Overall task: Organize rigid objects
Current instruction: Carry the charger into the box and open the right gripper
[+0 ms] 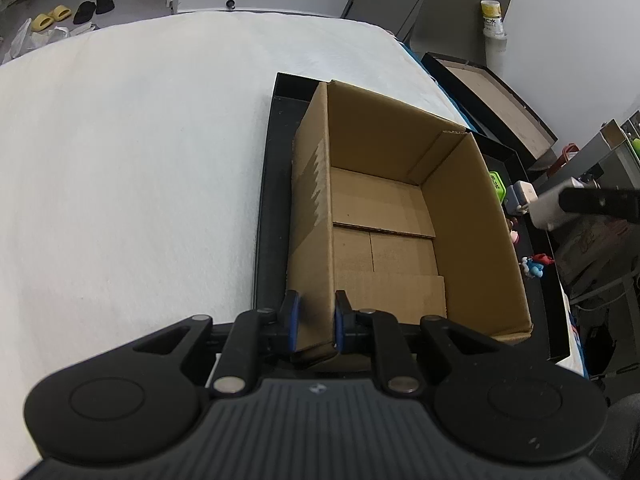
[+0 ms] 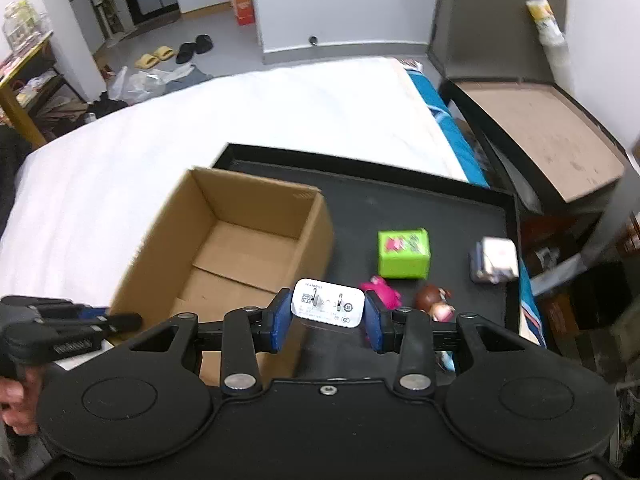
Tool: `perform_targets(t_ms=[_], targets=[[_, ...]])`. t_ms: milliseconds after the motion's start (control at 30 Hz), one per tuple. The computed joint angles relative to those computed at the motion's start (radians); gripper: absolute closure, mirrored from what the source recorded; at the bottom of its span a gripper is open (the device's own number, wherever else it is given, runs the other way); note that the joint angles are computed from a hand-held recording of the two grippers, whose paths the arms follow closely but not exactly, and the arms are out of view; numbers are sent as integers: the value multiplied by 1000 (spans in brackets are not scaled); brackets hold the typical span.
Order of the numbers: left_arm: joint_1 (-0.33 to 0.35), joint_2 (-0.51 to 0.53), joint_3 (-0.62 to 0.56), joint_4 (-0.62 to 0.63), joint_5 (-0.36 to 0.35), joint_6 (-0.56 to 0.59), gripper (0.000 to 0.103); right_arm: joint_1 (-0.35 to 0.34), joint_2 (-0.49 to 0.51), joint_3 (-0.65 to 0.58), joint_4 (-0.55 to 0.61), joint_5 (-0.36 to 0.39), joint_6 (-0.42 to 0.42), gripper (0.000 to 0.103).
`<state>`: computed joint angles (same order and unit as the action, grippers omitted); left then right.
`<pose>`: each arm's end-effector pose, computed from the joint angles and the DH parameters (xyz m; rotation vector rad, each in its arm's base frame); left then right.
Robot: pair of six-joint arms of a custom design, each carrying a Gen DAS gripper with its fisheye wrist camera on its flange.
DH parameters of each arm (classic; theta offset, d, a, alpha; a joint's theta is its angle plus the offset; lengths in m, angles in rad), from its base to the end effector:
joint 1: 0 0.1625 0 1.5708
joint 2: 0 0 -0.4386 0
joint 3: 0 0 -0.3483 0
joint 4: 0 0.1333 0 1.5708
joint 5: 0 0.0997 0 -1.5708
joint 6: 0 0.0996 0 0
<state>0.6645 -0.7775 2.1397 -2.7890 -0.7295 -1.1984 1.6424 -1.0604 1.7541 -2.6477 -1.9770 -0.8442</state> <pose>-0.2450 -0.4556 0.0494 -0.2803 2.4529 -0.8706 0.1373 -0.6005 0.2749 1.0615 -2.3899 0.2668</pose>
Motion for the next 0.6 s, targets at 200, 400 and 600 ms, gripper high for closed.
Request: perform_targets(t_ms=[200,400,600], targets=[[5,1,13,-41,-10,14,86,32,33,-4,7,12,1,65],[7,2,8,-40,-15,28,86,57,68,-6,14,15,5,65],[9,1,16,-61,-19,37,85,83,113,-19,11,18,9,65]])
